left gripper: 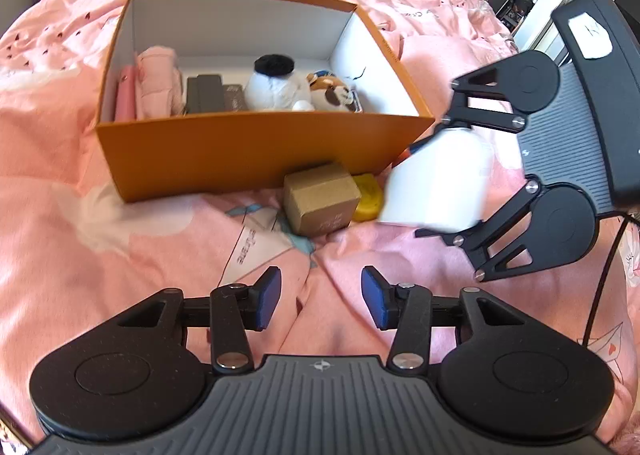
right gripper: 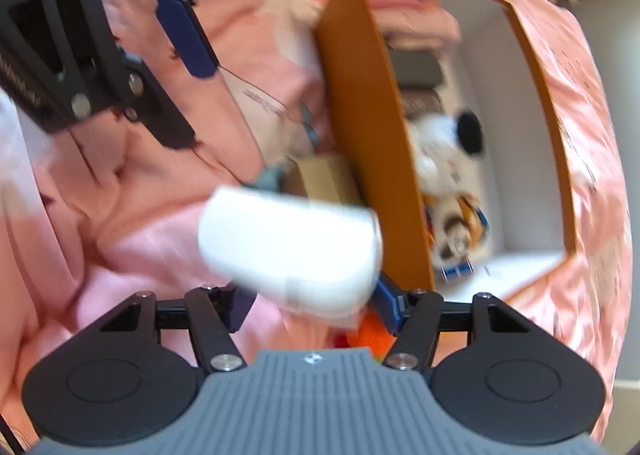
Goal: Organize objects
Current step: 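Lift the white glasses box with the right tool toward the orange box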
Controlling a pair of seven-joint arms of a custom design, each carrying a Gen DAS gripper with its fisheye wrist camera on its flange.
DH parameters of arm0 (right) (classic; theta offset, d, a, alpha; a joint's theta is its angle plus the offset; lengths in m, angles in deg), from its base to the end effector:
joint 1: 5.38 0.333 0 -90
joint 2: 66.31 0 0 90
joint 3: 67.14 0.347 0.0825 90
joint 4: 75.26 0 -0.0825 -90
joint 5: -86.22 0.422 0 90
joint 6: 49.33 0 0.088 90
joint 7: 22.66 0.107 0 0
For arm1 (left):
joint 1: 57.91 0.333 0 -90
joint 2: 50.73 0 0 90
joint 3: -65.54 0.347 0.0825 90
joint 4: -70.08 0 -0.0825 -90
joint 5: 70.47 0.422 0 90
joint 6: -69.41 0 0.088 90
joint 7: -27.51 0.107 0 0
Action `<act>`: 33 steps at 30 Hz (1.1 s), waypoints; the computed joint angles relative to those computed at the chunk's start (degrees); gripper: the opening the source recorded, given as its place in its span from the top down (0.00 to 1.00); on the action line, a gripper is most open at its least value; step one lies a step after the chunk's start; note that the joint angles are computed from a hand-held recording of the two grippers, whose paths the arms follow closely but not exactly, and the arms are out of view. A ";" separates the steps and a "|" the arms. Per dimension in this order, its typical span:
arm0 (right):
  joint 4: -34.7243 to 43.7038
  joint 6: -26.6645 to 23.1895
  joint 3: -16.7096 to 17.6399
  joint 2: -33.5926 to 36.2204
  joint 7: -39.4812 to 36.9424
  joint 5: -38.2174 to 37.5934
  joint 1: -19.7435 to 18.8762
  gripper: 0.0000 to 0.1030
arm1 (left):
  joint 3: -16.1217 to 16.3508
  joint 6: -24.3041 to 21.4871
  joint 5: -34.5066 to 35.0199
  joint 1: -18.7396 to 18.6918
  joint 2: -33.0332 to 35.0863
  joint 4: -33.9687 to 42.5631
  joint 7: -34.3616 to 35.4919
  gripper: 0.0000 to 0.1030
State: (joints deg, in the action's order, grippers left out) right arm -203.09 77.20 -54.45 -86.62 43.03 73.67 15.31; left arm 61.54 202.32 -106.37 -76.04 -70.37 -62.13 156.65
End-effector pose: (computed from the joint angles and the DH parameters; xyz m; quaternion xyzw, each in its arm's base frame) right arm 0.4193 0.2805 0.5628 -0.9522 0.2242 -0.2052 0.0317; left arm 0.4615 -0.2023 0.5346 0.3945 -0.8684 0.3004 0.0107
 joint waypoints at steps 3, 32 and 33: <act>-0.35 0.59 -0.62 -0.06 2.34 0.97 -0.70 0.42 | -0.65 0.52 0.37 -0.24 0.77 0.76 -0.60 0.45; -11.48 24.04 14.88 -2.49 58.90 -12.23 -16.74 0.31 | -5.52 6.71 5.43 0.22 10.25 7.48 -5.44 0.46; -11.57 23.92 15.47 -2.48 62.39 -13.55 -17.17 0.32 | -5.54 6.61 5.81 0.32 10.47 7.58 -5.72 0.46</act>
State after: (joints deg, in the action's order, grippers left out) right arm -214.67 101.11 -38.98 -89.10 105.43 60.11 -1.86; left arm 55.99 208.94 -100.57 -75.72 -59.90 -54.55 150.93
